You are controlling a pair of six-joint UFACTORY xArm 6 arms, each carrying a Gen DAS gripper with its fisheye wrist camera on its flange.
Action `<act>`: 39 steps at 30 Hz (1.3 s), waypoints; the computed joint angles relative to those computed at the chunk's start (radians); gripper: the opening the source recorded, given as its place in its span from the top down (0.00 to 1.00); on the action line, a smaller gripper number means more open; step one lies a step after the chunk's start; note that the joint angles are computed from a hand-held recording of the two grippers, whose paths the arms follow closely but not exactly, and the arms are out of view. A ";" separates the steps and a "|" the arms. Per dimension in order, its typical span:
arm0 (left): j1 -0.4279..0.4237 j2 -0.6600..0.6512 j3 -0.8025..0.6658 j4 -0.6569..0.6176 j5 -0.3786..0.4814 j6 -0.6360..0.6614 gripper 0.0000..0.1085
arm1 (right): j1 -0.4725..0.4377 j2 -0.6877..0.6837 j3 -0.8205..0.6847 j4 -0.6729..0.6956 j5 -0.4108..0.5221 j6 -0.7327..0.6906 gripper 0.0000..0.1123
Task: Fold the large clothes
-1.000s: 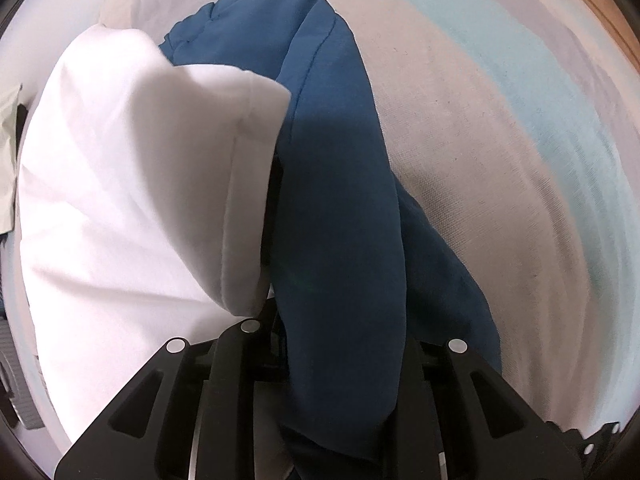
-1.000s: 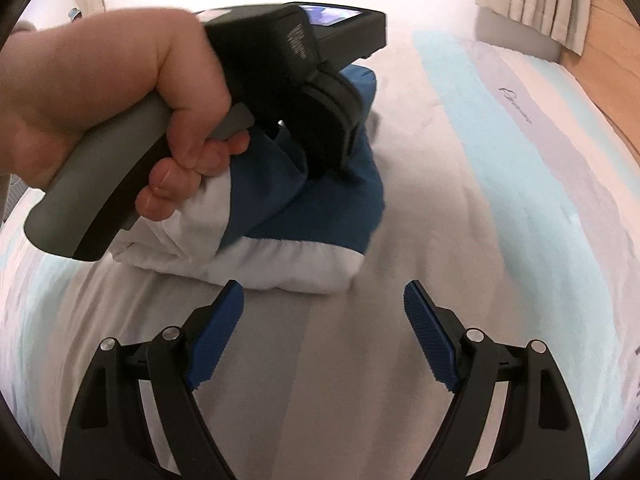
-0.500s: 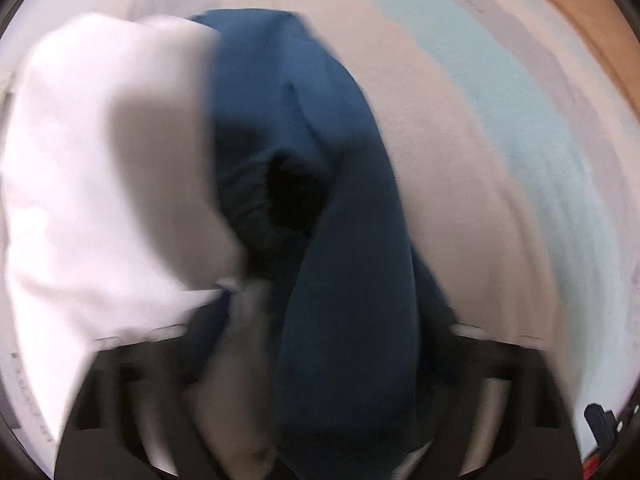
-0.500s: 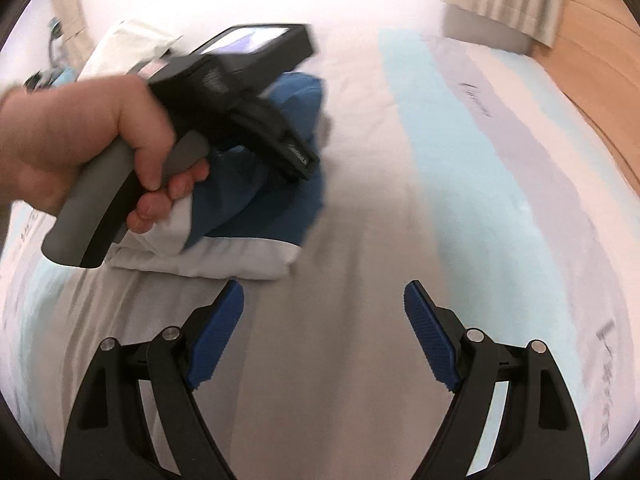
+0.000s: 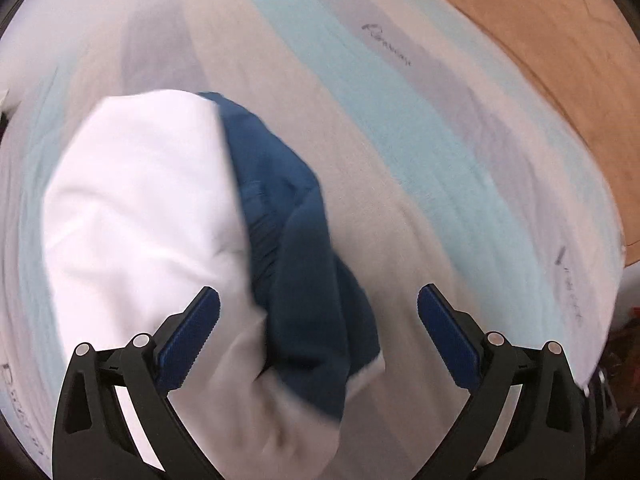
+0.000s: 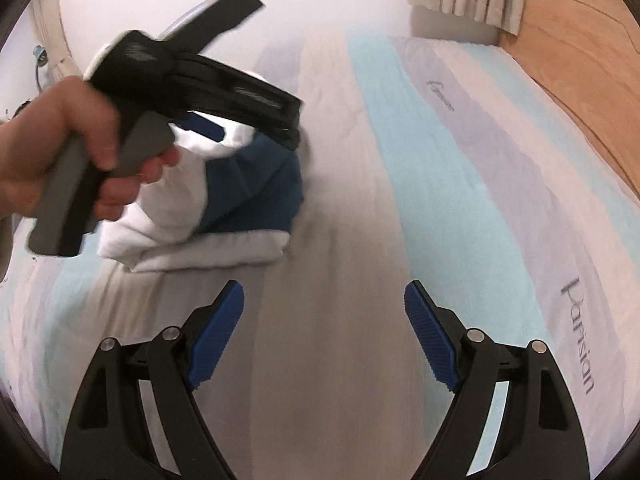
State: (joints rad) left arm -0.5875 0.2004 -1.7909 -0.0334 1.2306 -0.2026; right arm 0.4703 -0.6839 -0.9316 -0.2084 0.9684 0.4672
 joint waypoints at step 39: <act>0.541 0.107 0.013 -0.421 0.144 0.362 0.10 | -0.144 1.050 -0.950 0.401 0.210 -0.416 0.18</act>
